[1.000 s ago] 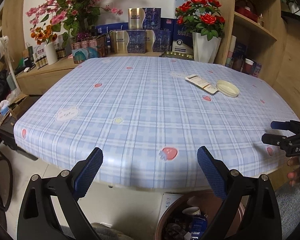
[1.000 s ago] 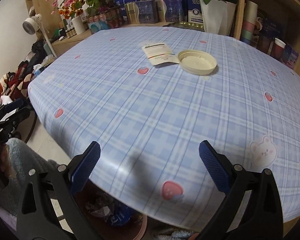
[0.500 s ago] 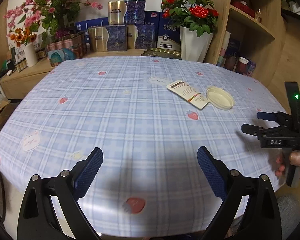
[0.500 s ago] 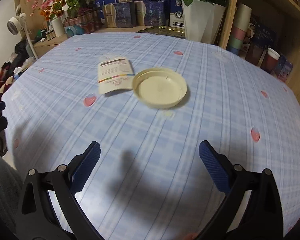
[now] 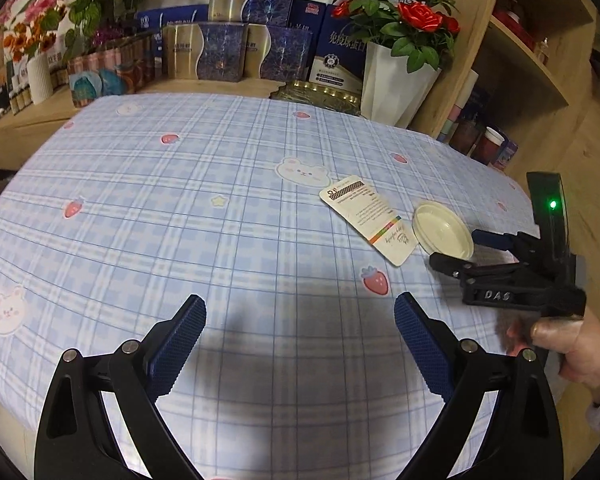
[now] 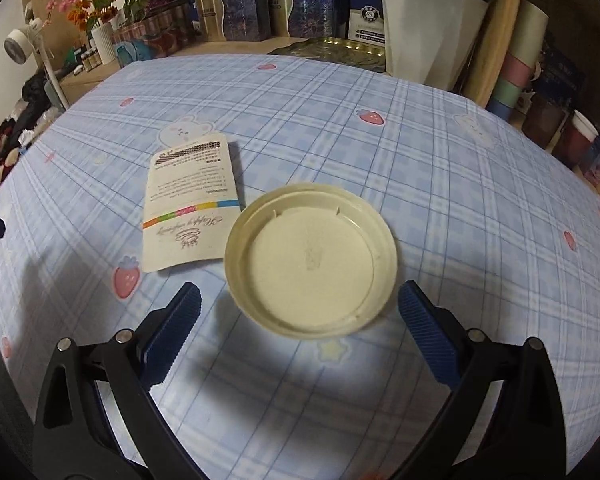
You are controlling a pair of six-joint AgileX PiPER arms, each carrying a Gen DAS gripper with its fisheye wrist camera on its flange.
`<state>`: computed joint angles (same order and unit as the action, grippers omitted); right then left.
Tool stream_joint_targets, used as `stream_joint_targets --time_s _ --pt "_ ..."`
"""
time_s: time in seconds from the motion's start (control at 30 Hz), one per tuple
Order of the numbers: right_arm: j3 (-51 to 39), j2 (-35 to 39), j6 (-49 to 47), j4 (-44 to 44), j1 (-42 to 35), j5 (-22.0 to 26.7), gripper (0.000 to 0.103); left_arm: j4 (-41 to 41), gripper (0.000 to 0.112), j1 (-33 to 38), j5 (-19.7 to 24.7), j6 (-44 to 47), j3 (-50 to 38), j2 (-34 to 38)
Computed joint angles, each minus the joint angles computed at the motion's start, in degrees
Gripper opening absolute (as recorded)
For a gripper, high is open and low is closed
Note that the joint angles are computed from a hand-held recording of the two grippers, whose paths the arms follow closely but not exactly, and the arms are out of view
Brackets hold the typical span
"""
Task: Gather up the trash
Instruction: 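Grasp the cream plastic lid by its rim with the right gripper, then grasp the printed paper card with the left gripper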
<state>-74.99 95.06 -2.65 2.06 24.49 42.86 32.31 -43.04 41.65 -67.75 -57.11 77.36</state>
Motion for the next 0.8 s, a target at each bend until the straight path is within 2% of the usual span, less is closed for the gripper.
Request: stream_joint_targets --time_s 0.13,0.2,0.23,0.27,0.4,0.47,0.63,0.8 --pt "-2.09 2.36 2.51 -1.69 -0.39 0.85 0.097 -3.54 0.093 2.19 -2.26 3.65 -2.26 3.04" --pt "-2.34 2.75 2.05 0.41 -2.06 0.81 0.095 -4.72 0.093 2.83 -2.98 5.21 -3.89 4.99" --pt "-2.34 2.83 1.31 2.02 -2.92 0.85 0.088 -5.17 0.093 3.02 -3.08 5.89 -4.66 5.8" --pt "-1.9 2.53 1.98 1.56 -3.07 0.06 0.083 -5.51 0.092 3.14 -3.24 6.39 -5.28 6.57" --pt "1.0 0.71 0.81 4.79 -4.52 -2.89 0.082 -8.65 0.089 4.31 -4.3 9.28 -8.58 10.43" --pt "3.58 -1.43 2.08 4.35 -4.59 -6.02 0.082 -10.33 0.086 4.88 -4.75 10.47 -9.78 11.78" --pt "6.96 -4.15 1.31 6.94 -6.29 -10.42 0.081 -15.06 0.076 6.56 -5.21 12.99 -14.62 17.08" --pt "8.86 -6.06 3.0 7.55 -7.9 -12.72 0.081 -17.37 0.076 7.29 -2.32 13.38 -21.66 23.08"
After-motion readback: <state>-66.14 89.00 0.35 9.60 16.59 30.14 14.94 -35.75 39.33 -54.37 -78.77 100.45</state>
